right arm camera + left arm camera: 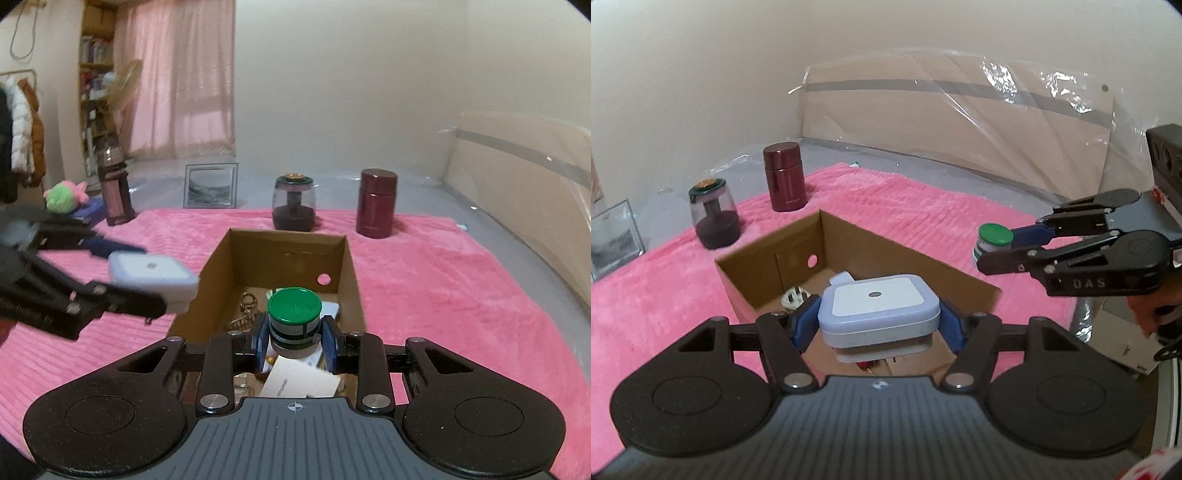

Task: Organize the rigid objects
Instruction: 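Lower both tools into the box and open them to release the items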

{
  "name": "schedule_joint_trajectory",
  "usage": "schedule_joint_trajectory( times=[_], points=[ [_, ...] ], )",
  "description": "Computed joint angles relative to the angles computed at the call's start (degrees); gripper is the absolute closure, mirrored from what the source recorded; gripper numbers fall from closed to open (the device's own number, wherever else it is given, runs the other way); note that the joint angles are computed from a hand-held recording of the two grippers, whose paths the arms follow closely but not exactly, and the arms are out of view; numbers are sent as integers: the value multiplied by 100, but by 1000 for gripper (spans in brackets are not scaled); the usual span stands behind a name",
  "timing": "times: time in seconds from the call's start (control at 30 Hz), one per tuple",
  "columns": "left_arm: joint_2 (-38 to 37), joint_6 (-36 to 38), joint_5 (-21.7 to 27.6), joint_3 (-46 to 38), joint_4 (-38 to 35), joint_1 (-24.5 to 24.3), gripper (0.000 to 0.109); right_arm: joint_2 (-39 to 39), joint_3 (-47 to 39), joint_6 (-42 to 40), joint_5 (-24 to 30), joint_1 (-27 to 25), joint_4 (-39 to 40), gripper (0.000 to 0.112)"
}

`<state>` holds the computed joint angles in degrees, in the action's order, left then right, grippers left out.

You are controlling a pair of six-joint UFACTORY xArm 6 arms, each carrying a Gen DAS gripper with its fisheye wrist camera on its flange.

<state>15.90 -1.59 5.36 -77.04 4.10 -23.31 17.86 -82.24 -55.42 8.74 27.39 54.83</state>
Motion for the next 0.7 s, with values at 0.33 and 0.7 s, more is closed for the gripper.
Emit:
schedule_joint_trajectory(
  times=[0.33,0.7],
  points=[
    [1775,2403,2224,-2815,-1229,145,46,1705,-2337,1858,1949,-479,-2612,86],
    [3238,3235,4219,-4941,-1121,241,46,3042,-4208,2172,3550,-584,-3492,86]
  ],
)
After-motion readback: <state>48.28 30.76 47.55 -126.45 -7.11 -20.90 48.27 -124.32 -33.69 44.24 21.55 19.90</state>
